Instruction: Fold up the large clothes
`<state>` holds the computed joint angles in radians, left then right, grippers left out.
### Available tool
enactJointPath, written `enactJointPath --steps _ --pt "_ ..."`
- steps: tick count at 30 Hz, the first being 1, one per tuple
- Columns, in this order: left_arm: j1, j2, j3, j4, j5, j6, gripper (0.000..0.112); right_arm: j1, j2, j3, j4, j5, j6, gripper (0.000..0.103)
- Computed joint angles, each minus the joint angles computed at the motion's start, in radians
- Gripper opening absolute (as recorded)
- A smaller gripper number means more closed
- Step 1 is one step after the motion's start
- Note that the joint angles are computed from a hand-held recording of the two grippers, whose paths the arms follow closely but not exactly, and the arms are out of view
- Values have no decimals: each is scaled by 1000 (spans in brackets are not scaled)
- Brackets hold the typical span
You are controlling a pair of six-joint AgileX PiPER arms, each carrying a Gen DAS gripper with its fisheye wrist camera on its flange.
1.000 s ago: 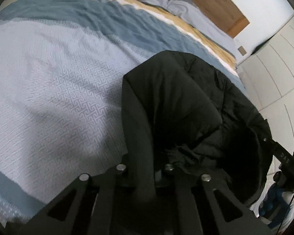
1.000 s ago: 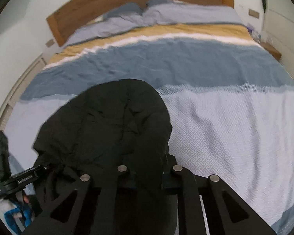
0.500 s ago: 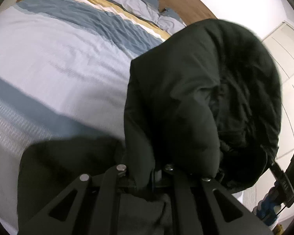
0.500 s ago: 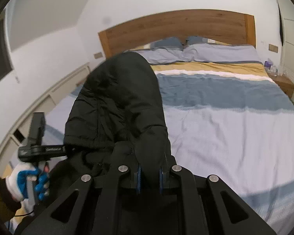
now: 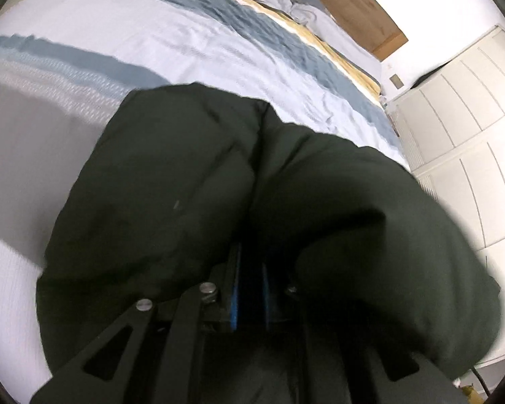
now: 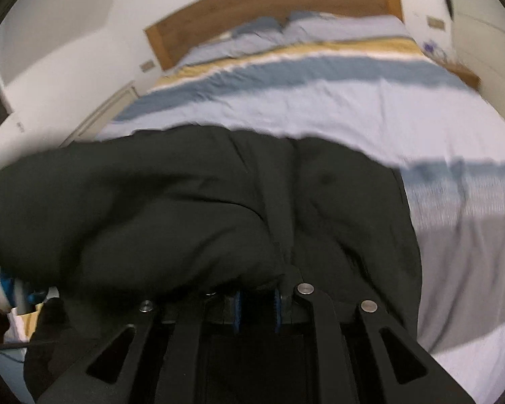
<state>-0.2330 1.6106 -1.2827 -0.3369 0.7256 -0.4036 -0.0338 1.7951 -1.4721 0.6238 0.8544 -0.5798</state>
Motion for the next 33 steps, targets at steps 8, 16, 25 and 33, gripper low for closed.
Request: enactJointPath --steps 8,16,25,33 --pt "-13 -225 93 121 153 -105 16 -80 -152 128 -54 80 17 50" --pt "-202 -289 -148 409 383 -314 44 -96 -234 -56 -106 271 70 66" --pt "-341 39 -536 469 352 -281 51 146 -106 -276 -134 260 172 76" --pt "-358 120 -284 477 132 -318 51 227 -25 -109 -255 148 172 76"
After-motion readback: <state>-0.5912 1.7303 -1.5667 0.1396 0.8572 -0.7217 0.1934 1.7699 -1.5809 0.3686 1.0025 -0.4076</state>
